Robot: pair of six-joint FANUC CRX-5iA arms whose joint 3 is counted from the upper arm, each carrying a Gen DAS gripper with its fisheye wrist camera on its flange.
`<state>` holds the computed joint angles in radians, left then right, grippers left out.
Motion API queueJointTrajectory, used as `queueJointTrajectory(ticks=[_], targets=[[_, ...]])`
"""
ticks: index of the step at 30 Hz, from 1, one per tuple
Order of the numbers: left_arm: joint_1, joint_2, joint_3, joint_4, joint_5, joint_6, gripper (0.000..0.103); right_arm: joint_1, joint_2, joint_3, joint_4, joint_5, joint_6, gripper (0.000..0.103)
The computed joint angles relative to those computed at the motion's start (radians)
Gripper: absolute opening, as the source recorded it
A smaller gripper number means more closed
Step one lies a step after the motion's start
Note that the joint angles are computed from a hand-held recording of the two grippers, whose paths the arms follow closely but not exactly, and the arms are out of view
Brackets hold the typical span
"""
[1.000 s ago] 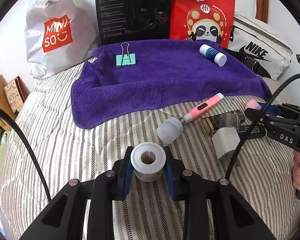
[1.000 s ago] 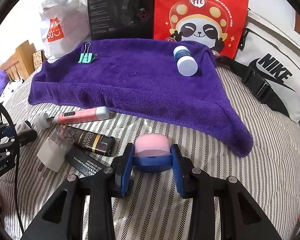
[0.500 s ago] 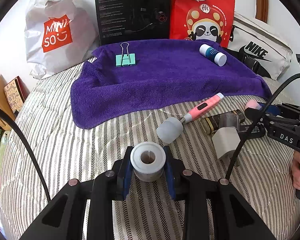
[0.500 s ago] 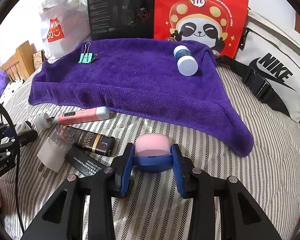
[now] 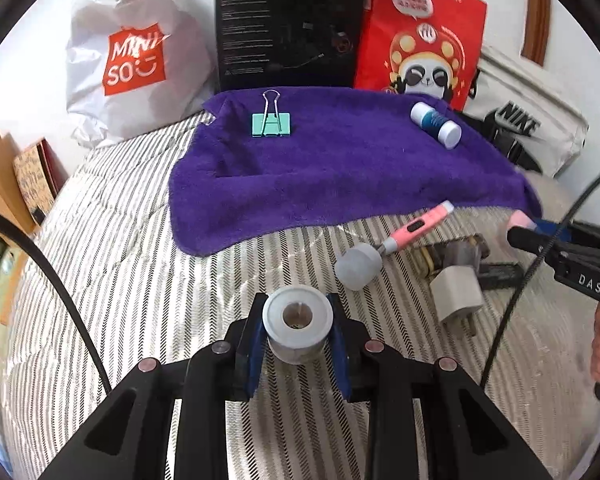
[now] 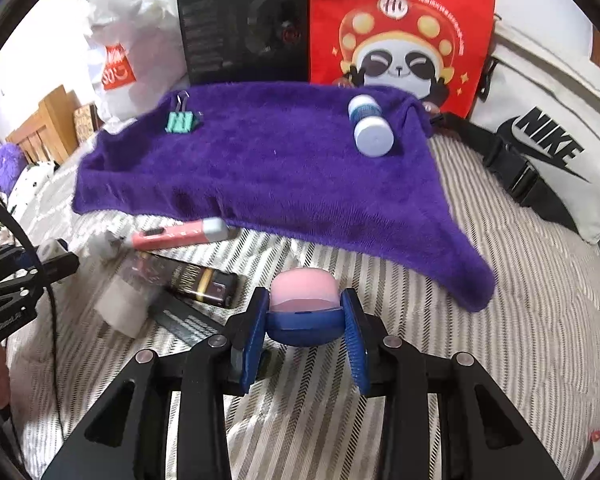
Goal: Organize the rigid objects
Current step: 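Lift the tape roll with the left tool while the right tool lifts the jar, then set the jar beside the balm with the right tool while the left carries the tape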
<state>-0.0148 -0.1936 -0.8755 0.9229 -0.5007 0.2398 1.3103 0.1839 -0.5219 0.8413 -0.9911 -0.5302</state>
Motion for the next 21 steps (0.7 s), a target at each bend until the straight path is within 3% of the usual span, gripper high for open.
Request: queueJointTrajectory(ticks=[3, 5, 15, 21], targets=[[0.051, 0.010, 0.021, 0.043, -0.110, -0.020, 0.027, 0.011, -0.029, -0.009, 0.021, -0.015, -0.020, 0.037], [0.063, 0.012, 0.031, 0.061, -0.135, -0.025, 0.027, 0.013, -0.043, -0.011, 0.041, -0.028, -0.022, 0.037], [0.059, 0.032, 0.091, 0.057, -0.164, -0.013, 0.027, -0.041, -0.075, 0.010, 0.082, -0.050, 0.054, 0.037], [0.016, 0.072, 0.186, 0.033, -0.135, 0.013, 0.027, -0.096, -0.087, 0.041, 0.101, -0.044, 0.137, 0.037]])
